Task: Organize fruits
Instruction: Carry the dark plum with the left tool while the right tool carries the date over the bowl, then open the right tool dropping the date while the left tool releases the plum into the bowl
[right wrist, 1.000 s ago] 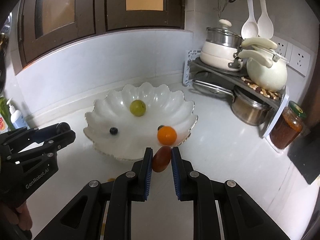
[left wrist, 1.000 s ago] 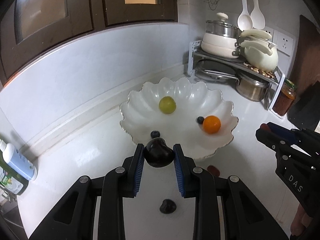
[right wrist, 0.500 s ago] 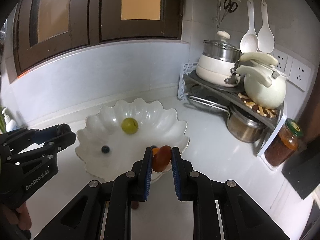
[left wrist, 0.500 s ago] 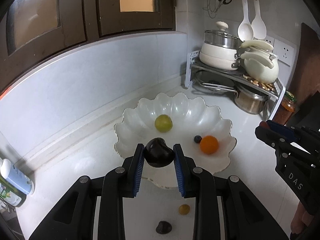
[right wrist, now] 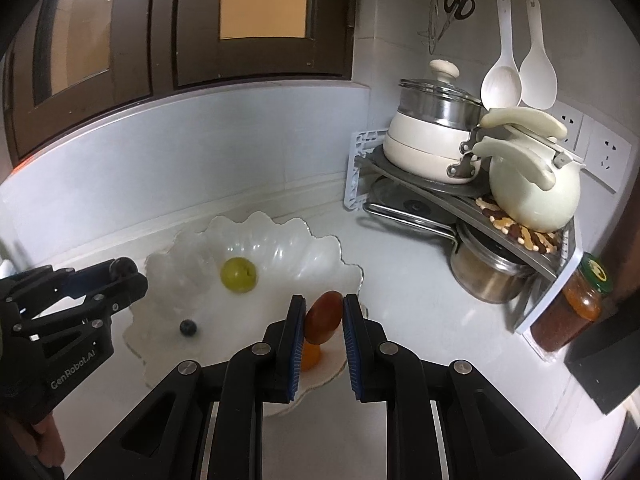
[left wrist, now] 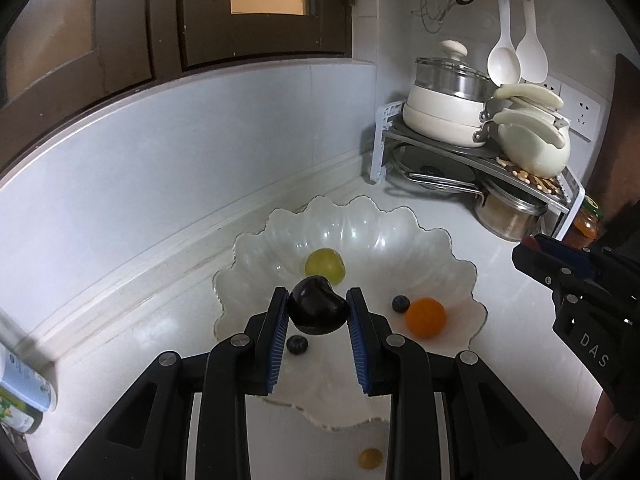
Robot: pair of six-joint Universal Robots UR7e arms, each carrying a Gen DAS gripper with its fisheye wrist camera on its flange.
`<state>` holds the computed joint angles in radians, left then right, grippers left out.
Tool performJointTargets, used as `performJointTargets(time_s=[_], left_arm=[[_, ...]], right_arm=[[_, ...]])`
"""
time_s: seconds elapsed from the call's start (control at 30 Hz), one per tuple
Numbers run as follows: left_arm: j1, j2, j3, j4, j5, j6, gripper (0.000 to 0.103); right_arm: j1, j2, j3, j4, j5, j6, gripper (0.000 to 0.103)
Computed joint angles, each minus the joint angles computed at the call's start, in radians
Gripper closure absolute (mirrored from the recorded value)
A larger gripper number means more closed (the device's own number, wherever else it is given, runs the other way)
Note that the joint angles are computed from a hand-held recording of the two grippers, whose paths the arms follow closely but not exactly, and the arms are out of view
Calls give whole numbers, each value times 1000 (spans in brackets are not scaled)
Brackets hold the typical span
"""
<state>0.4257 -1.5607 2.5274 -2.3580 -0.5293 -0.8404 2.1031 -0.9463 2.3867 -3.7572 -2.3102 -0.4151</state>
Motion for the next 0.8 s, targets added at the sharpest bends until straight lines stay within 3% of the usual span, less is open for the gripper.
performJointTargets(time_s=[0.37, 0.8], left_arm=[[134, 126, -45, -268, -14, 218, 73], [225, 224, -90, -424, -40, 342, 73]], right_arm=[[-60, 50, -86, 30, 26, -20, 83], [-108, 94, -157, 62, 44, -44, 83]])
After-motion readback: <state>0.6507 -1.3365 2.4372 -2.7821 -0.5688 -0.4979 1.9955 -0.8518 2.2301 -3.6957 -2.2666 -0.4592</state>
